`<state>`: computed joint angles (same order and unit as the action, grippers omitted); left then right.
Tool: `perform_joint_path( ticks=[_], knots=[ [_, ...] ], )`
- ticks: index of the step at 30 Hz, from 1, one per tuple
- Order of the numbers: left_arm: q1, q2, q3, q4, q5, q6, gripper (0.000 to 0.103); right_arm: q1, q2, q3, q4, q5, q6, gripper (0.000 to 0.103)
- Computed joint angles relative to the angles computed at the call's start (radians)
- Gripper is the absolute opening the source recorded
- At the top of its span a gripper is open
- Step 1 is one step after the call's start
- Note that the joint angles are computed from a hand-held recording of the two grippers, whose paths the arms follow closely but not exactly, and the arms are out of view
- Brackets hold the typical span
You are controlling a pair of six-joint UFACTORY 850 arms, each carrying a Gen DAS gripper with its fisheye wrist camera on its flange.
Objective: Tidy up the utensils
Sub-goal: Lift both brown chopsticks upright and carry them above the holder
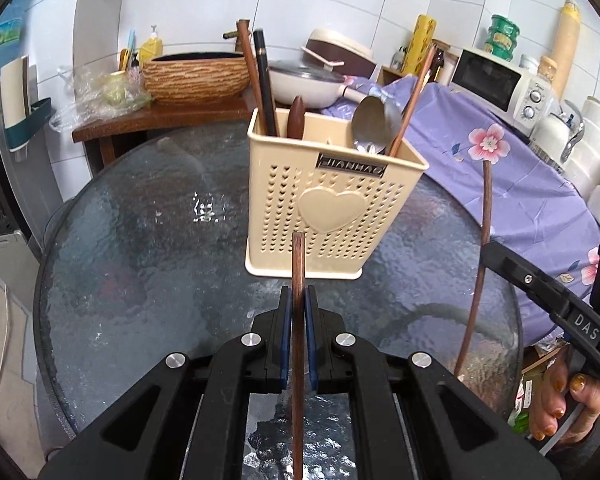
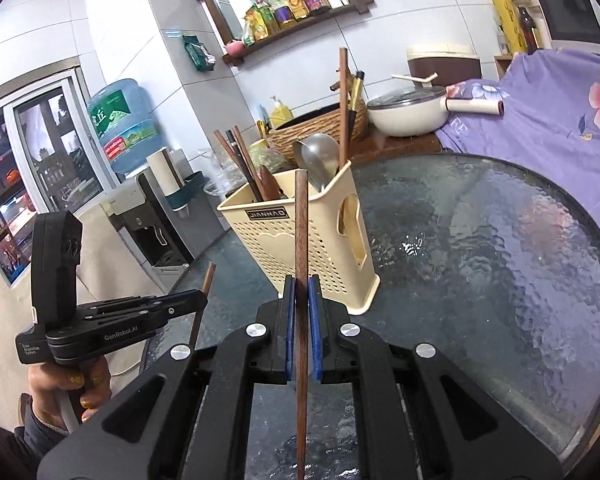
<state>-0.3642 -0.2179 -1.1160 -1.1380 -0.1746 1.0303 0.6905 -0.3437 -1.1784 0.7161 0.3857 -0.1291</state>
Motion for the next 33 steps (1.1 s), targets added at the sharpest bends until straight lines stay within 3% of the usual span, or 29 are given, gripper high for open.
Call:
perform_joint_path(
  ticks=[8,16,26,33],
  knots=[
    [0.004,0.067,0.032,-0.301,0.0,0.286,0.006,0.016,0.031,0.011,0.006,0.023,-0.04,0.008],
    [-0.015,0.116,0.053,-0.68,0.022,0.676,0.006,0.034,0.037,-0.008,0.046,0.029,-0.123,0.007],
    [-0.017,0.131,0.039,-0.748,0.014,0.753,0.006,0.04,0.027,-0.061,0.146,0.004,-0.28,0.007],
    [-0.013,0.133,0.013,-0.696,0.004,0.716,0.006,0.036,0.02,-0.101,0.221,-0.026,-0.382,0.007]
  ],
)
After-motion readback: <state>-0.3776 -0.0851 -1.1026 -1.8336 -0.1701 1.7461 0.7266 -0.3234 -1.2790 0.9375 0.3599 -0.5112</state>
